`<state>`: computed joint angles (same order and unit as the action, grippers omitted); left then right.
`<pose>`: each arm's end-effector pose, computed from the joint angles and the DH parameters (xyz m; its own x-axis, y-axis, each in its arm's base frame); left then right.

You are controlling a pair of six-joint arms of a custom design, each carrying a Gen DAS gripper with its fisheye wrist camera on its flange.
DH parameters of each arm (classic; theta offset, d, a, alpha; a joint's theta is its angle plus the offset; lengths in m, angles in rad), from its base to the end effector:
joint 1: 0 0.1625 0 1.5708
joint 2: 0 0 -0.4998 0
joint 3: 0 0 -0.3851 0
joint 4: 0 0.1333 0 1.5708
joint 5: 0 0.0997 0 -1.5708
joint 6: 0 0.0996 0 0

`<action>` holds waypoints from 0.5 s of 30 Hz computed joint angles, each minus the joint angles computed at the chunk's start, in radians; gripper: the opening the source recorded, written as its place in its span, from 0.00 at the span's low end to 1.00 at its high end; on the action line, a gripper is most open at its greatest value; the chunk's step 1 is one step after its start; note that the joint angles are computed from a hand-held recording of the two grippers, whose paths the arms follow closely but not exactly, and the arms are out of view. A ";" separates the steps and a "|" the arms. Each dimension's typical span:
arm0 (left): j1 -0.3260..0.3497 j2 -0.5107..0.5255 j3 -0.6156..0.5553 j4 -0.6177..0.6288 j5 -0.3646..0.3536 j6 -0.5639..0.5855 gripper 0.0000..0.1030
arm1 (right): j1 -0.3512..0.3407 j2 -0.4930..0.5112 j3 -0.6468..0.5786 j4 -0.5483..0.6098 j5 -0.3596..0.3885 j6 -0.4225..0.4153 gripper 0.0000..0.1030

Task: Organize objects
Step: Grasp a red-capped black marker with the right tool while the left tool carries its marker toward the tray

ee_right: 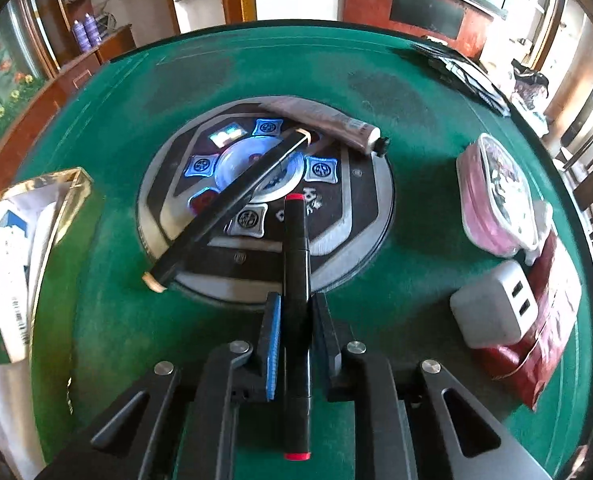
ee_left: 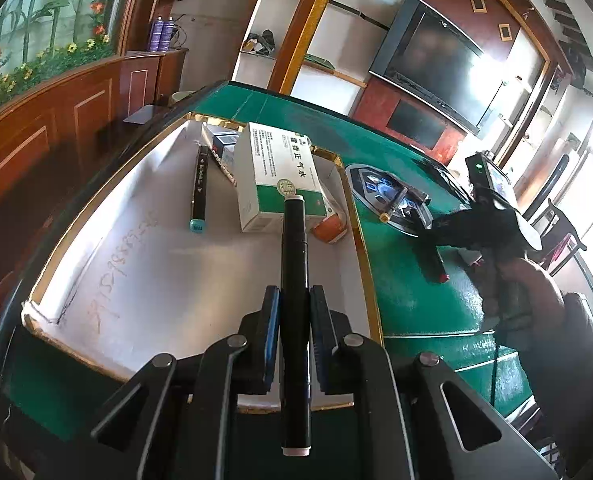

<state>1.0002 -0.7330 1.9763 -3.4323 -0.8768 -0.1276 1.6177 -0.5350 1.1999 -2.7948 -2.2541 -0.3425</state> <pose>-0.1696 -0.6290 0.1277 -0.8963 0.0151 -0.4432 0.3288 0.6934 -0.6412 0.1106 -0.8543 0.1671 -0.7311 -0.0035 0.6823 -0.3029 0.8978 -0.3199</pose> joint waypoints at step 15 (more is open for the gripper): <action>-0.063 -0.041 0.052 0.021 0.120 -0.028 0.14 | -0.043 -0.225 0.279 0.069 0.372 0.034 0.16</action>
<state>0.9372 -0.7743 2.0279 -3.4113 -0.7564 -0.1551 1.5750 -0.7599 1.4789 -2.7260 -1.8824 -0.3082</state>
